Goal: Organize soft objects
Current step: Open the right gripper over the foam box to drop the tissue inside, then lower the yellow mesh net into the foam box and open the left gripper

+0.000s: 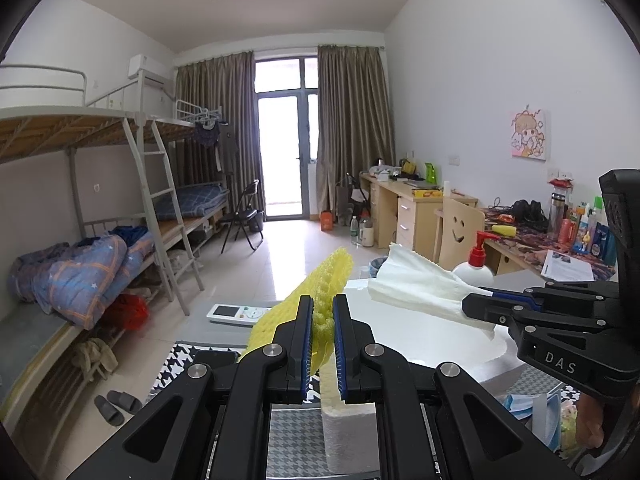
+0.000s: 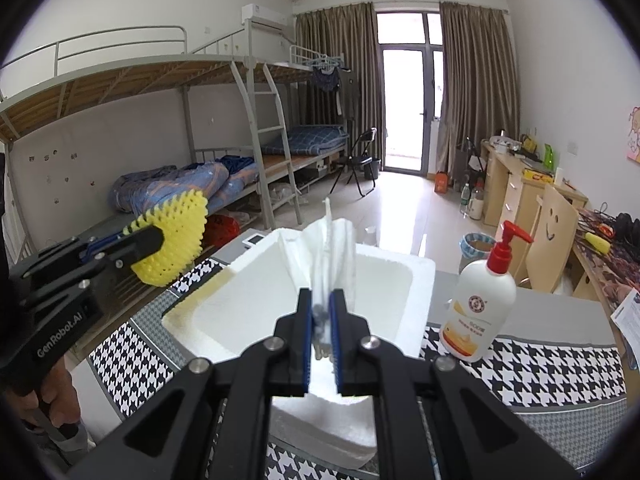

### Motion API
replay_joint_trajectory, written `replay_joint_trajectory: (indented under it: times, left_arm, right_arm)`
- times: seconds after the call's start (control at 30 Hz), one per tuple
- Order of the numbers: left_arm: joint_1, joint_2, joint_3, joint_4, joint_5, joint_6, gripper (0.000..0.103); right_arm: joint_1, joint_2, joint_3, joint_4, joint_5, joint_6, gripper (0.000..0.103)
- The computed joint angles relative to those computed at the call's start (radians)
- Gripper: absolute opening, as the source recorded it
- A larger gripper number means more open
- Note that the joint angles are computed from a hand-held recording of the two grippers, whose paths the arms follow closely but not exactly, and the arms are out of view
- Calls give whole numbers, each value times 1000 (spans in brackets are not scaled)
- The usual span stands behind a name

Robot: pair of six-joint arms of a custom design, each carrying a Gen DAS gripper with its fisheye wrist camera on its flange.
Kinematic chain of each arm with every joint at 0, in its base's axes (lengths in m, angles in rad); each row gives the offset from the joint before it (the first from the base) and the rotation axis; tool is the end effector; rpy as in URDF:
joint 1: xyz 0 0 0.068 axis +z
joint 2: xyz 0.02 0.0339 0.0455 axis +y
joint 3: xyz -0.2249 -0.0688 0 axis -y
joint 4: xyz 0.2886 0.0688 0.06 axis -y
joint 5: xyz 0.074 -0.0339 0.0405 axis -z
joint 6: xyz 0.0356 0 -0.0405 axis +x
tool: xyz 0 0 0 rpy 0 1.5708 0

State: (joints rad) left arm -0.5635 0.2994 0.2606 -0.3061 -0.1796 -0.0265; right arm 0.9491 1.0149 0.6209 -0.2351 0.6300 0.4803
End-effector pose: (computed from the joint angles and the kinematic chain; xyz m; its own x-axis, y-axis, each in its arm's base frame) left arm 0.1711 -0.1006 0.1917 -0.2959 0.1561 -0.9424 0.3757 0.9261 0.0354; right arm 0.1766 0.2105 0.1887 -0.4792 -0.0278 -0.8772 -0.1781 0.9818 0.0661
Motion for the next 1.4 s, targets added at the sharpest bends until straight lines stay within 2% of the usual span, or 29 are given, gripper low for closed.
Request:
replay_joint_trajectory:
  times: [0.17, 0.2, 0.23, 0.27, 0.3, 0.33, 0.43, 0.67, 0.9, 1.4]
  left_arm:
    - [-6, 17, 12, 2, -3, -6, 11]
    - [-5, 1, 8, -5, -3, -4, 11]
    - [-9, -3, 7, -7, -7, -4, 11]
    - [-8, -2, 12, -12, -6, -4, 11]
    - [-9, -5, 11, -15, -6, -7, 11]
    - [-8, -4, 13, -17, -6, -9, 11]
    - [-15, -2, 18, -23, -14, -17, 11]
    - [-2, 3, 22, -25, 10, -9, 11]
    - [-27, 66, 45, 14, 15, 0, 11]
    - [-126, 342, 137, 155, -14, -20, 11]
  right_arm:
    - [-17, -13, 0, -28, -29, 12, 12]
    - [-17, -22, -4, -27, -33, 15, 19]
    - [-18, -31, -9, -25, -35, 16, 38]
    - [-17, -38, -12, -21, -32, 15, 52]
    - [-5, -53, -21, -13, -12, 12, 77]
    - [6, -67, -29, -4, 8, 6, 86]
    - [39, -94, -36, -10, 45, -12, 86]
    - [38, -123, -50, -28, 47, -7, 86]
    - [46, -196, -89, -72, 85, 17, 86]
    - [107, -363, -160, -241, 212, 119, 86]
